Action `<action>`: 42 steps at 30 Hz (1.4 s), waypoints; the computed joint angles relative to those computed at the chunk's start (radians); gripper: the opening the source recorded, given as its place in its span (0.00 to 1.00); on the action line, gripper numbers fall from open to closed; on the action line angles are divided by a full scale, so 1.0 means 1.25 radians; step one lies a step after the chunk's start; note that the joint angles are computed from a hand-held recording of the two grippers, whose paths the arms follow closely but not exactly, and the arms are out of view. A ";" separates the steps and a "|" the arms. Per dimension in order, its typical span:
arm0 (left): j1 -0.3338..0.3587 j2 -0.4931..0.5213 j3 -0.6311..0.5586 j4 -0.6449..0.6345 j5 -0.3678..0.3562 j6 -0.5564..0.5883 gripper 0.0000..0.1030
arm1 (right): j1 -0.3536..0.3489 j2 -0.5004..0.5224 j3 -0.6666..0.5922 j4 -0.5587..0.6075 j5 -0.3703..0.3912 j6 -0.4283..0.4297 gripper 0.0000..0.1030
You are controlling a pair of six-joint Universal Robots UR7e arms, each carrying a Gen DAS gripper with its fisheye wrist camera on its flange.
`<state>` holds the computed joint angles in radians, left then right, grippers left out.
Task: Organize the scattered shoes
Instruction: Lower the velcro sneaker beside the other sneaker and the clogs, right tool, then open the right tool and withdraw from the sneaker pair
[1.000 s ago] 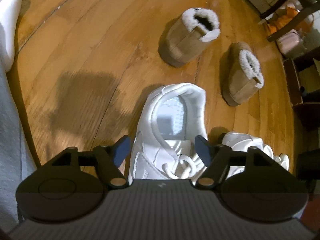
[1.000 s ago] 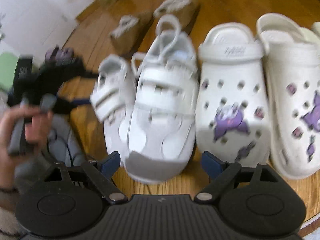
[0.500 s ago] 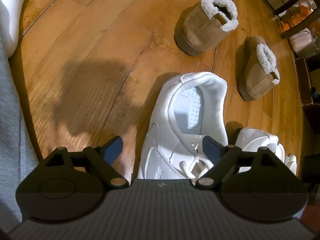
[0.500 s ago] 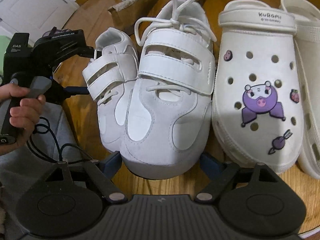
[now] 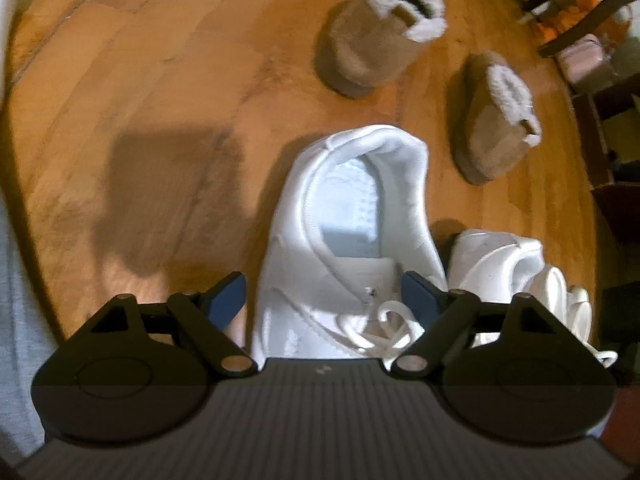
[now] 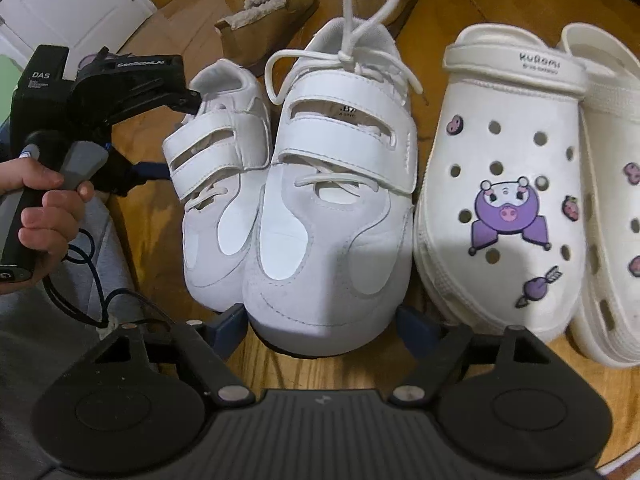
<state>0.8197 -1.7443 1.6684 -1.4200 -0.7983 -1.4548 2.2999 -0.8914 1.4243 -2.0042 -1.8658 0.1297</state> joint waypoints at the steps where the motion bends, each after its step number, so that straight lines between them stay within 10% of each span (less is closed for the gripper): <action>1: 0.000 0.004 0.004 -0.022 -0.003 0.029 0.72 | 0.002 -0.002 -0.002 0.003 -0.008 -0.001 0.76; 28: 0.025 0.123 0.013 -0.310 -0.110 0.327 0.72 | -0.034 -0.049 0.024 -0.040 -0.262 0.010 0.79; 34: 0.009 0.068 0.040 -0.319 -0.117 0.243 0.83 | -0.090 -0.113 0.060 -0.019 0.004 0.068 0.79; 42: 0.002 0.033 0.062 -0.288 -0.141 0.149 0.84 | -0.062 -0.063 -0.002 -0.081 -0.127 -0.048 0.79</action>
